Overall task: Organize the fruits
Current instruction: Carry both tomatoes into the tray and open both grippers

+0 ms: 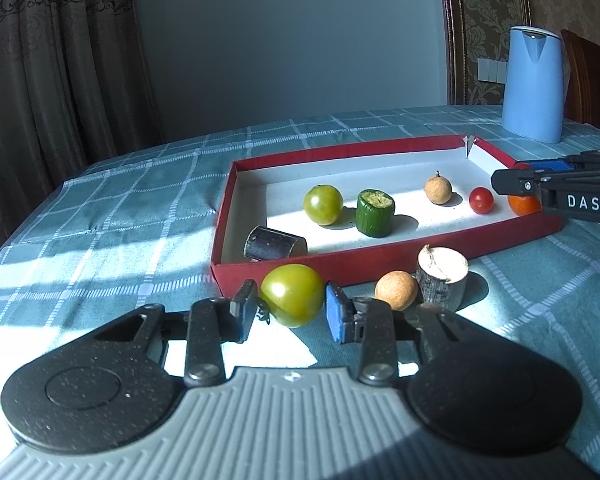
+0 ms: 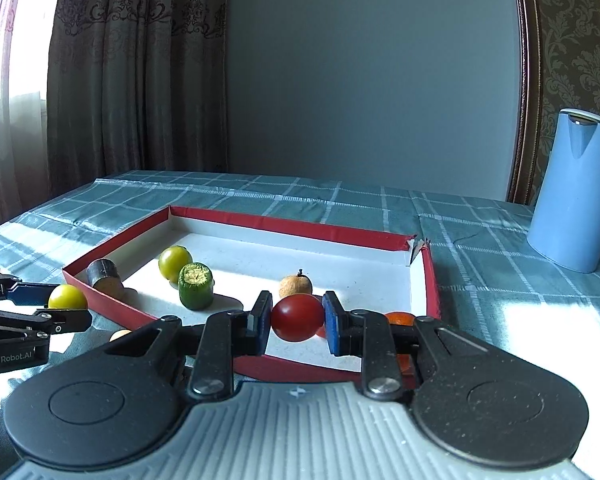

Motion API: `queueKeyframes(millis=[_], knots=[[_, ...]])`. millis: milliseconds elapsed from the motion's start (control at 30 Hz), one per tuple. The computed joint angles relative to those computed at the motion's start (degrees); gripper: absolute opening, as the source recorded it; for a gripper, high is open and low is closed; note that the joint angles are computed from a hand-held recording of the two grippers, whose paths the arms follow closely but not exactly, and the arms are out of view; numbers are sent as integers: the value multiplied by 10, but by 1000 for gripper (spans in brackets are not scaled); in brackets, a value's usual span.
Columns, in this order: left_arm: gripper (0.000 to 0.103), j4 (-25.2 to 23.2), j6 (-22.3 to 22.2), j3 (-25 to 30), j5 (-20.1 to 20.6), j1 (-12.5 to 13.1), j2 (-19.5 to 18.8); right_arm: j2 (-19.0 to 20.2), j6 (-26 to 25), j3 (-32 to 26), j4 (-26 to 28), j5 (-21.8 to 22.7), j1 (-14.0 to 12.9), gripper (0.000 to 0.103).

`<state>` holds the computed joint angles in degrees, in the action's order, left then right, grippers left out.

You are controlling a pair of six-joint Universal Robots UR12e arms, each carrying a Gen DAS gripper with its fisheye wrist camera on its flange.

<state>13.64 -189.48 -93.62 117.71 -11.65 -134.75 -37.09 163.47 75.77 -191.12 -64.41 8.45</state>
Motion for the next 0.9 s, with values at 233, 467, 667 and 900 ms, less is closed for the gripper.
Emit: queueKeyframes(millis=[233, 467, 667, 900], knots=[[33, 4, 8, 2, 4, -2, -2, 2, -4, -4, 4, -11, 2, 26], [33, -2, 7, 2, 5, -2, -1, 12, -12, -37, 68, -22, 8, 26], [33, -9, 8, 4, 5, -2, -1, 20, -10, -54, 95, -42, 12, 26], [33, 4, 3, 0, 3, -1, 0, 19, 13, -47, 82, -2, 3, 78]])
